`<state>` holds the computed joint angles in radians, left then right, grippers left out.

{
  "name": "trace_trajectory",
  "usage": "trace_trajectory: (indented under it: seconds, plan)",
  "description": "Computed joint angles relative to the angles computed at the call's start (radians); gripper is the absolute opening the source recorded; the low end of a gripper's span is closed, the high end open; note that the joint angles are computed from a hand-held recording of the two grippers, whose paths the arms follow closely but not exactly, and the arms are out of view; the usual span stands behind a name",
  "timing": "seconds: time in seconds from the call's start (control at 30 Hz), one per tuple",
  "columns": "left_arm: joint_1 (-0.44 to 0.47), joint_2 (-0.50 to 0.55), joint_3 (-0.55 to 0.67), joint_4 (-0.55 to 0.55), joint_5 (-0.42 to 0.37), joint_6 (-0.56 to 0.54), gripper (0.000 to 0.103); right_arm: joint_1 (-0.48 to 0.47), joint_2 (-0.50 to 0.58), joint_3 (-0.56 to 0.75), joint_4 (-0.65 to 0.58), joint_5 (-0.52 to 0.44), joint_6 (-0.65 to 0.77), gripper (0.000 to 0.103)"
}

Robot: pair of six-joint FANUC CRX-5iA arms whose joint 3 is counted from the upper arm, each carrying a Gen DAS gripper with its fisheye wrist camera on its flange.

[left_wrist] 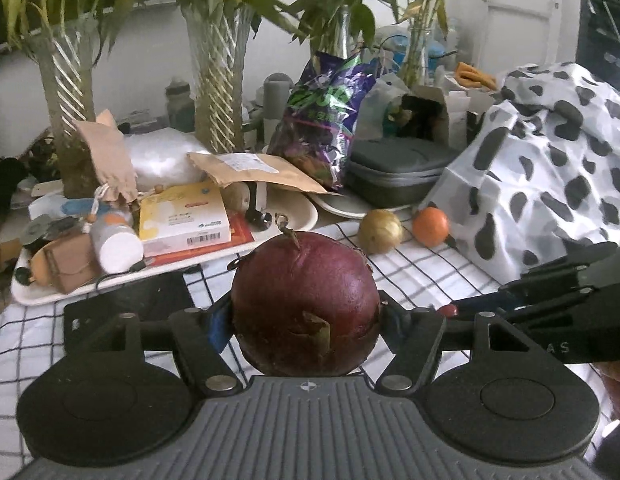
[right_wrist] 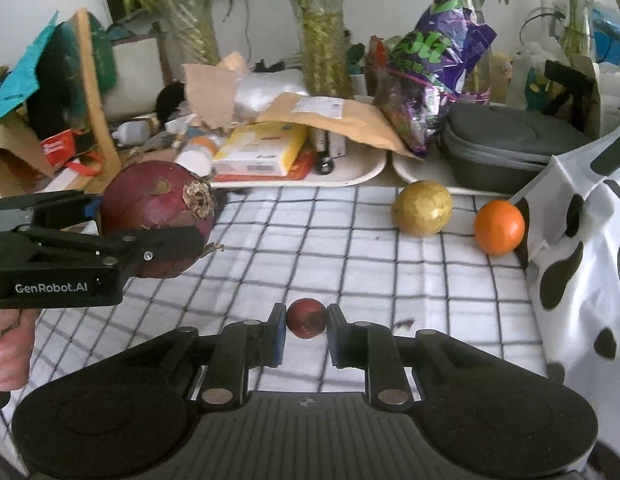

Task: Organize fruits
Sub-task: 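Carry the dragon fruit and cherry tomato onto the white plate and open both tools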

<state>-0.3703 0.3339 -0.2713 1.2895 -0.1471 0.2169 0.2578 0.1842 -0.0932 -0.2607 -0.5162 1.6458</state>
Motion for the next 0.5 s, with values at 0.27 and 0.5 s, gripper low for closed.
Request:
trace_trajectory:
  seconds: [0.27,0.5]
  plan:
    - [0.007,-0.123,-0.112,-0.117,-0.01,0.122,0.068,0.023,-0.095,-0.08,-0.057,-0.083,0.068,0.022]
    - [0.001,-0.201,-0.197,-0.132,-0.017,0.141,0.068,0.026,-0.136,-0.111,-0.103,-0.154,0.054,0.022]
